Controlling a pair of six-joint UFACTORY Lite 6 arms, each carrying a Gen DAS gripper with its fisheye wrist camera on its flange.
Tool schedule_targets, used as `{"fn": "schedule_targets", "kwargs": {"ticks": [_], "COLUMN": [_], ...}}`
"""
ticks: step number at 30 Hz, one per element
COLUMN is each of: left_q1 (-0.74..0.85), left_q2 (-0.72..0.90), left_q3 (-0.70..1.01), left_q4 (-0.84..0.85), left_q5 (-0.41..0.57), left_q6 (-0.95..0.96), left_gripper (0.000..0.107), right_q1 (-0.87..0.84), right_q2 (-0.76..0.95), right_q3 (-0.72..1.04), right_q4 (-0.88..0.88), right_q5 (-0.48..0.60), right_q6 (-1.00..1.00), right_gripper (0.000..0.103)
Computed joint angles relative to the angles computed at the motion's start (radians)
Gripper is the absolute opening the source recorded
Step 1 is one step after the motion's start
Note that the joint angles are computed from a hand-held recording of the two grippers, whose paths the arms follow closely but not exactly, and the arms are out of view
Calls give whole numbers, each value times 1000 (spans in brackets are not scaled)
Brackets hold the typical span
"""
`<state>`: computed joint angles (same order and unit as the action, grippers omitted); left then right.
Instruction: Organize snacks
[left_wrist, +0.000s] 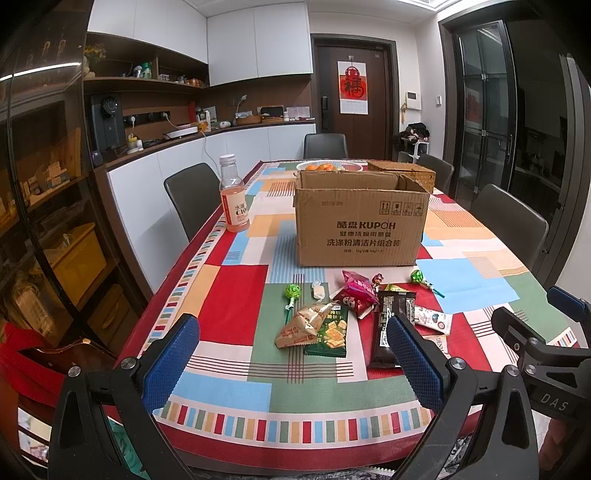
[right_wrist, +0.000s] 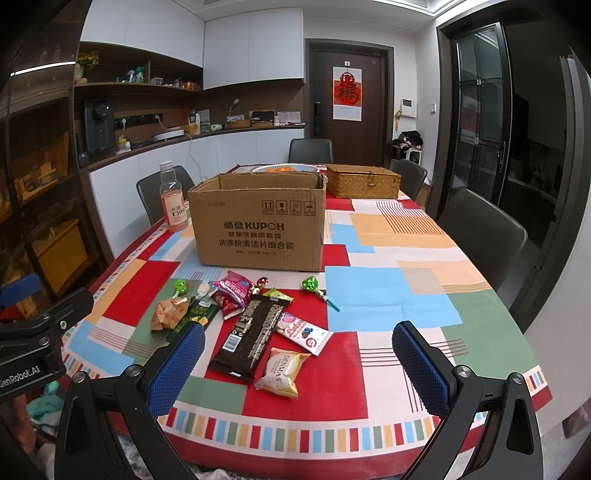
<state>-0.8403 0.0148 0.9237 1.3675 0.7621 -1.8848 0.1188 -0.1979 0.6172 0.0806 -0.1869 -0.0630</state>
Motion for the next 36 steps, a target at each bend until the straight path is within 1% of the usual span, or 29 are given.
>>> {"fn": "schedule_targets", "kwargs": {"ticks": [25,32,36], "left_q1": [2,26,61], "left_q2": [-8,-3,18], "left_q3": [-7,-6,-3], "left_q4": [0,-2,-4], "left_q5": [-3,-23,-60], "left_q6": [1,11,17], "left_gripper": [103,103,103], "right_q1": [12,18,24], "right_q2": [-1,21,56], "right_q3": [-1,11,38], "right_q4": [28,43,73], "right_q5": [-4,2,8], "right_q6": [-27,-49,-82], "right_gripper": [103,103,103]}}
